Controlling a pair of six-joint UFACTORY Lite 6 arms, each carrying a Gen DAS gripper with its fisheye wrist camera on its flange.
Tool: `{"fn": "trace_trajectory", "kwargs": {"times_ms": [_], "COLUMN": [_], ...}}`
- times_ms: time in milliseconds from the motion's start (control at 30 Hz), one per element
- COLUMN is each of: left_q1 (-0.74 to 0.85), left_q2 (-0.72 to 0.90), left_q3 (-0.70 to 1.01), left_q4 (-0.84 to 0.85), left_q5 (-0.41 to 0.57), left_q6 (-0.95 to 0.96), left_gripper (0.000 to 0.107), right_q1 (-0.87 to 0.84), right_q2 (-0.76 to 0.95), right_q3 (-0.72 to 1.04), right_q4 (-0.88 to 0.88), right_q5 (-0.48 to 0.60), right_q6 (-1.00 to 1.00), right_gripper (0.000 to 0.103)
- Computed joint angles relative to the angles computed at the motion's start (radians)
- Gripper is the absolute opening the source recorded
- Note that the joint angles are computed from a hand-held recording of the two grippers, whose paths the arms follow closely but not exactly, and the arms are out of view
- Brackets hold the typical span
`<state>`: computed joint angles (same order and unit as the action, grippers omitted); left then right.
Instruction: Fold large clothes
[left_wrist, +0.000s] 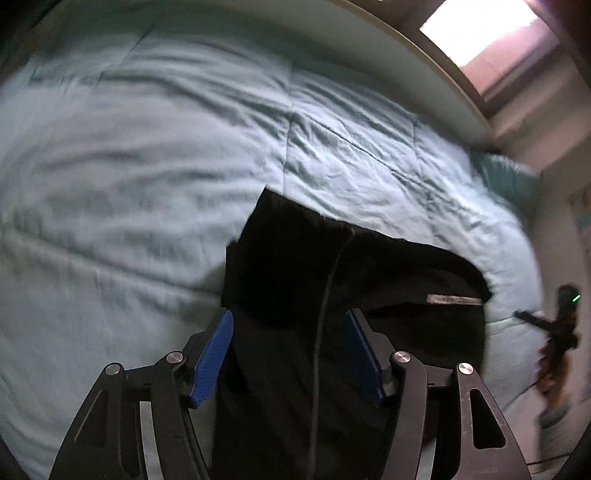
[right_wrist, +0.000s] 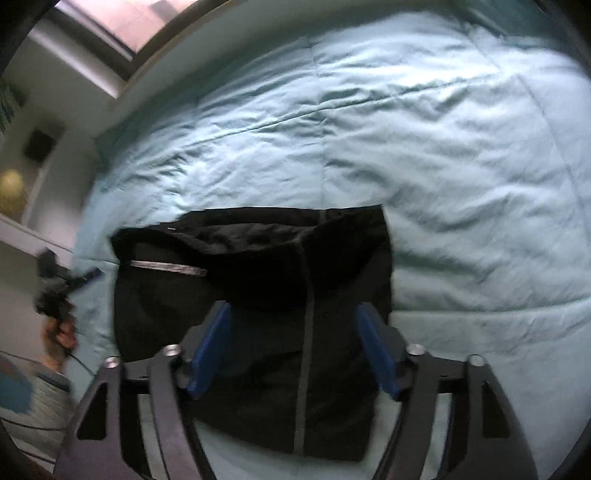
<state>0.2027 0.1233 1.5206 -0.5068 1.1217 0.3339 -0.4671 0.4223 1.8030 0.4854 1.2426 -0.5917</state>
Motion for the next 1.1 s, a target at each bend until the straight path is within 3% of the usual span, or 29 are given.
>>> {"fn": "trace_trajectory", "kwargs": {"times_ms": [100,267,367,467,500,533,567,600,700,800,900,967,1033,1100], "left_q1": [-0.043,-0.005,0.032,0.034,0.034,0.028,0.023,0.017,-0.001,0.011,0.01,0.007,0.0,-0.003], "left_q2": [0.072,0.265,0.422,0.488,0.486,0.477,0.469,0.433,0.308,0.278,0.294,0.312,0.327,0.343], "left_q3": [0.049,0.19,0.304,0.343,0.333,0.32,0.315,0.279,0.167,0.152,0.182,0.204,0.217,0.222], "left_q4": [0.027,-0.044,-0.174,-0.208,-0.222,-0.219,-0.213,-0.215,-0.192,-0.196,-0.179,-0.168,-0.157,-0.151], "left_q5": [-0.059,-0.037,0.092,0.098,0.078,0.06,0.057,0.037,-0.039,-0.018,0.0,0.012,0.009,0.009], "left_q6": [-0.015,0.024,0.089,0.081,0.081,0.073,0.066,0.073,0.09,0.084,0.071,0.062,0.054,0.038], "left_gripper": [0.065,0.065,0.065,0.065,0.06,0.034,0.021,0.015,0.012,0.012,0.012,0.012,0.013,0.014], "right_q1": [0.054,0.116,0.112,0.104,0.101,0.1,0.102,0.102,0.104,0.076,0.04,0.02,0.028,0.041], "right_q2": [0.061,0.234,0.348,0.457,0.464,0.461,0.447,0.412,0.284,0.307,0.396,0.494,0.549,0.595], "right_q3": [0.009,0.1,0.195,0.31,0.316,0.312,0.298,0.258,0.101,0.117,0.227,0.37,0.459,0.538], "right_q4": [-0.063,-0.137,-0.119,-0.086,-0.071,-0.051,-0.052,-0.05,-0.045,-0.027,-0.007,0.03,0.012,-0.031], "right_q5": [-0.096,-0.211,-0.188,-0.133,-0.125,-0.123,-0.131,-0.146,-0.22,-0.177,-0.118,-0.038,-0.026,-0.022], "right_q6": [-0.026,-0.066,-0.086,-0.067,-0.067,-0.074,-0.067,-0.07,-0.101,-0.074,-0.045,-0.025,0.0,0.035], "right_gripper": [0.078,0.078,0.078,0.078,0.062,0.028,0.01,0.003,0.003,0.005,0.018,0.033,0.054,0.054]}}
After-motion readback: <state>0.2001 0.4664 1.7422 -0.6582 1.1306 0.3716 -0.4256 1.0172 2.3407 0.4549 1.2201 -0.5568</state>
